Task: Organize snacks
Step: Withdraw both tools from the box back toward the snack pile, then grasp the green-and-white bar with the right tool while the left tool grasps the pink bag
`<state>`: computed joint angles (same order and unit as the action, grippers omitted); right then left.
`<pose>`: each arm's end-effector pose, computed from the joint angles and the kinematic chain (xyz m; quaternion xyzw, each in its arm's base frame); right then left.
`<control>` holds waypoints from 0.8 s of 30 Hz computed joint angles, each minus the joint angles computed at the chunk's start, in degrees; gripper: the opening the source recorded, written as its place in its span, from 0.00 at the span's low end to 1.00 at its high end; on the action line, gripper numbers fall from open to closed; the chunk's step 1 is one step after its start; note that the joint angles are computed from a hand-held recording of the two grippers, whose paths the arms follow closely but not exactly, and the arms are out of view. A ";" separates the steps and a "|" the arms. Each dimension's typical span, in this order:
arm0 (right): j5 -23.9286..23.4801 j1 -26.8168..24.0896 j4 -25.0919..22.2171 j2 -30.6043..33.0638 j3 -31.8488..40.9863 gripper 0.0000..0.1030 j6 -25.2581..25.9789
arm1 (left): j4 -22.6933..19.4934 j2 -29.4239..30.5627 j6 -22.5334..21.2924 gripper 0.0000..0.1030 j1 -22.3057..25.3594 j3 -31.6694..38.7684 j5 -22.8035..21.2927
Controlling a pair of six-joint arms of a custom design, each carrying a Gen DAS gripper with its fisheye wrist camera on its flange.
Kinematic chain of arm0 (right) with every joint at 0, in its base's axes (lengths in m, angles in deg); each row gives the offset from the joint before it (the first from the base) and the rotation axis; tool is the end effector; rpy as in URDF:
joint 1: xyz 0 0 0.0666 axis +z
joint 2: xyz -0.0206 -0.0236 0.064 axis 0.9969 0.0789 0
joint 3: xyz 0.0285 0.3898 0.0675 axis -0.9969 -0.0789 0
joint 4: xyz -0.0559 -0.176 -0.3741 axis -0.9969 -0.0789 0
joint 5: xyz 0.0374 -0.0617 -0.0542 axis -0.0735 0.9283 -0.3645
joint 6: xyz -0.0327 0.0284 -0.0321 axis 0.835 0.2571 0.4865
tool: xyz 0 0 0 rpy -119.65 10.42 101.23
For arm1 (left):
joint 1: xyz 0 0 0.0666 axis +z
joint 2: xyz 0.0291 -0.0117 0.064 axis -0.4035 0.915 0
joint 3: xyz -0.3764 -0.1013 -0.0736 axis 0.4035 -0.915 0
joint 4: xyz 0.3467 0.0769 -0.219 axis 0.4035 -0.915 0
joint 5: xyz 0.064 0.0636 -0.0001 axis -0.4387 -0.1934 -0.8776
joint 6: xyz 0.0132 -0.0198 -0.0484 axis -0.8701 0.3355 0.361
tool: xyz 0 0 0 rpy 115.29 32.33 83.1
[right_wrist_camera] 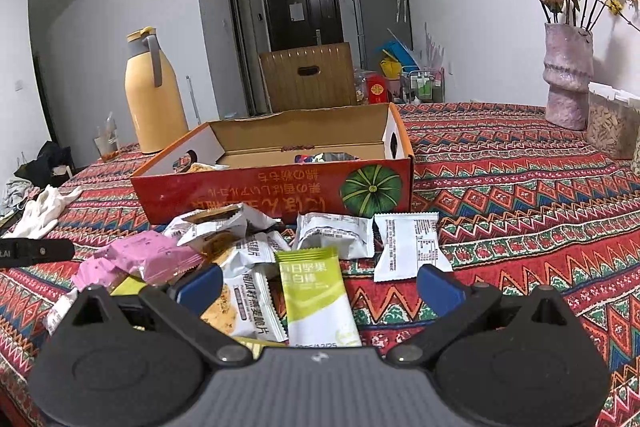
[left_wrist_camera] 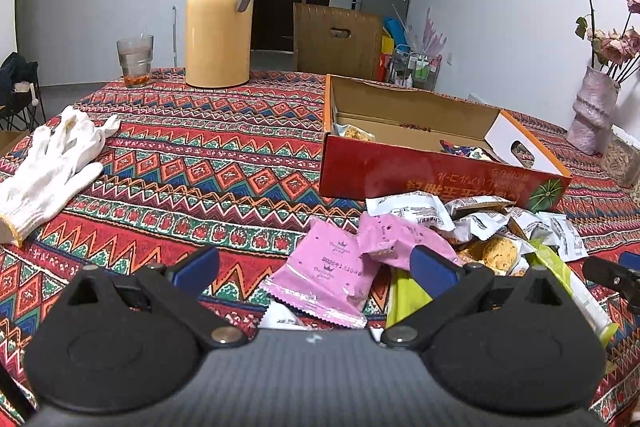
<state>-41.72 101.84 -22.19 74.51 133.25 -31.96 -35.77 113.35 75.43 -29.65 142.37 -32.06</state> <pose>0.4672 0.1261 0.4155 0.0924 0.8635 0.0250 0.4951 0.6028 -0.0679 0.4275 0.0765 0.8833 -0.0962 0.4525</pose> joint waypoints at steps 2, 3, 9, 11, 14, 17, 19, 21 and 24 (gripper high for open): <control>-0.21 0.06 -0.12 0.14 0.04 1.00 -0.09 | -0.03 0.01 -0.02 1.00 0.03 -0.04 0.02; -0.30 0.11 -0.15 0.21 0.05 1.00 -0.18 | -0.07 0.01 -0.03 1.00 0.05 -0.08 0.06; -0.90 0.43 -0.57 0.60 0.20 1.00 0.11 | -0.04 -0.05 -0.07 1.00 0.12 -0.32 0.24; -0.72 0.51 -0.98 0.80 0.41 1.00 0.23 | 0.16 -0.14 -0.08 1.00 0.19 -0.61 0.45; -0.02 0.63 -2.11 1.32 1.02 1.00 0.30 | 0.49 -0.36 -0.06 1.00 0.32 -1.03 0.80; 0.81 0.90 -2.76 1.44 1.23 1.00 0.44 | 0.94 -0.58 0.13 1.00 0.54 -1.46 1.43; 1.11 1.02 -3.03 1.35 1.16 1.00 0.42 | 0.68 -0.50 0.17 1.00 0.60 -1.35 1.56; 1.43 1.10 -3.55 1.31 1.15 1.00 0.28 | 0.52 -0.41 0.17 1.00 0.59 -1.25 1.58; 1.29 1.10 -3.71 1.14 0.87 0.99 0.29 | 0.15 -0.21 0.18 1.00 0.50 -1.01 1.53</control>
<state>-40.43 102.94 -25.91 75.65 134.12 -31.67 -35.61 113.14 75.61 -29.16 141.36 -30.53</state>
